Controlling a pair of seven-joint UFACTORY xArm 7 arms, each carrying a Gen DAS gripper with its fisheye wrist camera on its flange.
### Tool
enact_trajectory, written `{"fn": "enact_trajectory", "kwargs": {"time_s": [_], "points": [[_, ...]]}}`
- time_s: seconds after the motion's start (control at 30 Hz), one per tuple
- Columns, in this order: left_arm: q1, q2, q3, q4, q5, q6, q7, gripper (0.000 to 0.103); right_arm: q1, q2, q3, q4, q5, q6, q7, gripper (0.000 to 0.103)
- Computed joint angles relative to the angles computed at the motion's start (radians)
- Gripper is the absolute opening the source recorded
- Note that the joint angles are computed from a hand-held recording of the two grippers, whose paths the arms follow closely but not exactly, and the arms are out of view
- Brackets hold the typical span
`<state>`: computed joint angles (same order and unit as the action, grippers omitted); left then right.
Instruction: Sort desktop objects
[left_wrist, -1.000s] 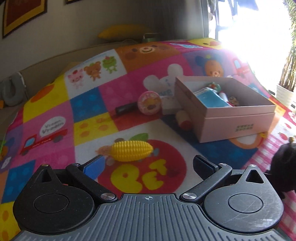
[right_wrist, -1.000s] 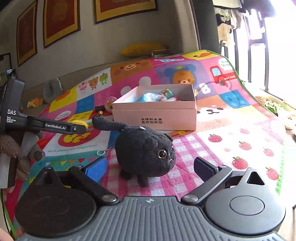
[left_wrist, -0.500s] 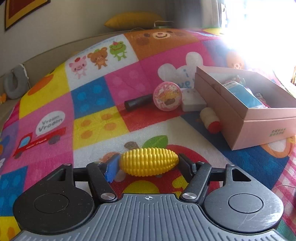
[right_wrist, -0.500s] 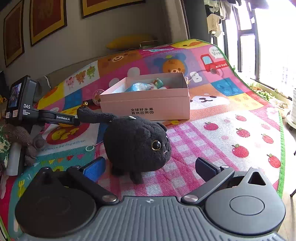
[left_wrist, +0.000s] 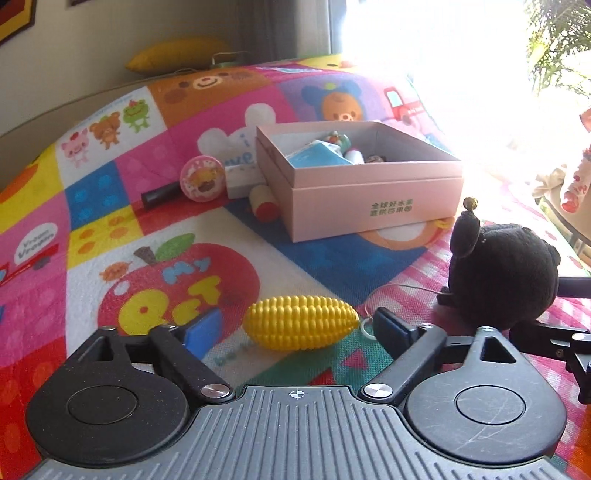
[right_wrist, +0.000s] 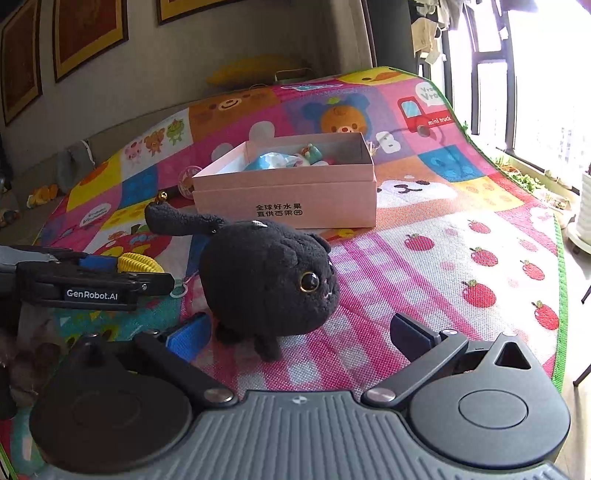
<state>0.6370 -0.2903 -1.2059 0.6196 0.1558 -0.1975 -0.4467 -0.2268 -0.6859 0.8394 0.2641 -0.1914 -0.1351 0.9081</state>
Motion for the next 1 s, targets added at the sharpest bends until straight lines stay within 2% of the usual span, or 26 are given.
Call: {"fn": "enact_trajectory", "kwargs": {"time_s": [0.2, 0.37, 0.5, 0.6, 0.7, 0.8, 0.9, 0.97, 1.0], "points": [[-0.015, 0.017, 0.019, 0.001, 0.001, 0.008, 0.000, 0.097, 0.039, 0.049, -0.087, 0.036, -0.023, 0.101, -0.013, 0.103], [-0.012, 0.021, 0.013, 0.001, 0.001, 0.009, 0.005, 0.100, -0.043, 0.036, -0.061, 0.073, -0.098, 0.164, 0.003, 0.103], [-0.009, 0.012, 0.009, -0.001, -0.001, 0.009, 0.004, 0.100, -0.162, 0.035, 0.005, 0.126, -0.185, 0.238, 0.034, 0.103], [-0.013, 0.017, 0.013, 0.001, 0.002, 0.014, 0.003, 0.101, -0.179, 0.022, -0.002, 0.125, -0.217, 0.264, 0.077, 0.103], [-0.008, 0.021, 0.010, 0.007, 0.008, 0.024, -0.003, 0.101, -0.144, -0.037, -0.041, 0.088, -0.234, 0.244, 0.130, 0.103], [-0.002, 0.026, 0.003, 0.013, 0.020, 0.036, -0.009, 0.101, -0.092, -0.077, -0.099, 0.066, -0.228, 0.152, 0.135, 0.103], [0.003, 0.016, 0.000, 0.012, 0.030, 0.036, -0.027, 0.101, -0.151, -0.028, -0.060, 0.143, -0.208, 0.057, 0.103, 0.101], [0.004, 0.007, 0.000, 0.007, 0.029, 0.028, -0.039, 0.101, -0.208, 0.055, -0.014, 0.213, -0.202, 0.010, 0.064, 0.083], [0.004, 0.005, 0.001, 0.005, 0.030, 0.025, -0.043, 0.101, -0.243, 0.122, 0.021, 0.265, -0.200, 0.004, 0.041, 0.080]]}}
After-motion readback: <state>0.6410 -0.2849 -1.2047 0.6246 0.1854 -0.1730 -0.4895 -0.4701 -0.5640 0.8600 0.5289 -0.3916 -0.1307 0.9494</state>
